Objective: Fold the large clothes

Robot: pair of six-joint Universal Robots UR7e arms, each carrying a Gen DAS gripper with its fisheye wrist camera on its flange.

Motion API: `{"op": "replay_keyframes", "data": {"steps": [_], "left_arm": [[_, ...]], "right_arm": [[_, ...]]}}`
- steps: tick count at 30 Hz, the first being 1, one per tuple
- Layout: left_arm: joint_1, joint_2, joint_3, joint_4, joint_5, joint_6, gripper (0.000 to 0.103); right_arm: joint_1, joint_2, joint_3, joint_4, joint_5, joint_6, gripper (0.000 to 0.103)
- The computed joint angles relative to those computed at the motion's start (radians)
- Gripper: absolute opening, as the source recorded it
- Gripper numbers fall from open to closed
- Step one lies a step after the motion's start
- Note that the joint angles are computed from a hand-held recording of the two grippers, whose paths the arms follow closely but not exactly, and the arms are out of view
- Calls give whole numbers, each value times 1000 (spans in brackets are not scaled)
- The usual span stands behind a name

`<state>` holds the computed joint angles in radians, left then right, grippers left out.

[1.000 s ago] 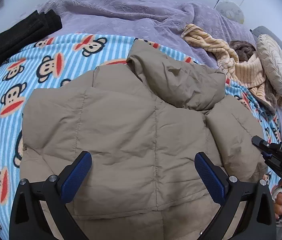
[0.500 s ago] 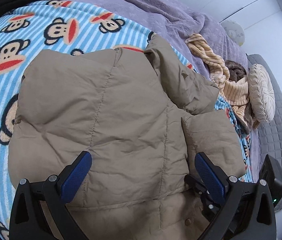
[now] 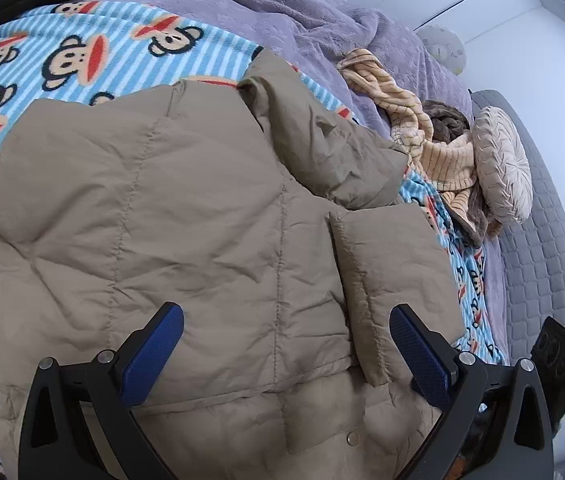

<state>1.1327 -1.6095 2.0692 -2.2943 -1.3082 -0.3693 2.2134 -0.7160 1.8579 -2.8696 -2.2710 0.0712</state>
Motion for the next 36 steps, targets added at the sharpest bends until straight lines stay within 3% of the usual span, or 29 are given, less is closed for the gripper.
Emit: {"op": "replay_keyframes", "data": {"steps": [3,5,8,9,10,13,15,16,19,20,21,22,28,29,31,33,36], "left_arm": [[0,7,7,-19,-14,-14,103],[-6,11,8,-23,-9,-22,103],[-6,8,7,-29,-13,-24,103],[-1,4,6,-32,-21,-23,103],[6,0,4,-35,-32,-24,103],[30,-11,-3,-35,-59,-30,103],[49,-14,-11,-30,-94,-25,103],[61,-13,-15,-30,-124,-18,103],[85,-4,-23,-30,-206,0,103],[88,-1,-22,-32,-228,8,103],[93,3,-22,-37,-254,17,103],[97,6,-21,-43,-279,21,103],[118,19,-15,-79,-387,7,103],[113,19,-15,-74,-379,6,103],[80,21,-25,-25,-291,13,103],[34,29,-30,27,-182,31,103],[-38,41,-26,51,-84,61,103]], "right_arm": [[-58,-107,110,-122,106,168,68],[-121,-169,177,-213,219,294,64],[-231,-209,258,-375,421,443,34],[-256,-204,265,-414,470,467,22],[-269,-194,261,-435,502,472,19],[-280,-148,216,-425,606,415,19],[-287,-108,165,-346,716,369,19],[-276,-89,133,-283,726,343,20],[-226,-60,70,-126,653,283,26],[-219,-59,67,-107,644,276,38],[-216,-64,72,-102,635,277,58],[-213,-75,86,-102,620,279,63],[-227,-225,222,-80,456,348,67],[-233,-256,255,-84,427,371,67],[-258,-331,332,-113,395,423,67],[-305,-395,418,-201,417,492,67],[-372,-445,522,-381,486,574,67]]}}
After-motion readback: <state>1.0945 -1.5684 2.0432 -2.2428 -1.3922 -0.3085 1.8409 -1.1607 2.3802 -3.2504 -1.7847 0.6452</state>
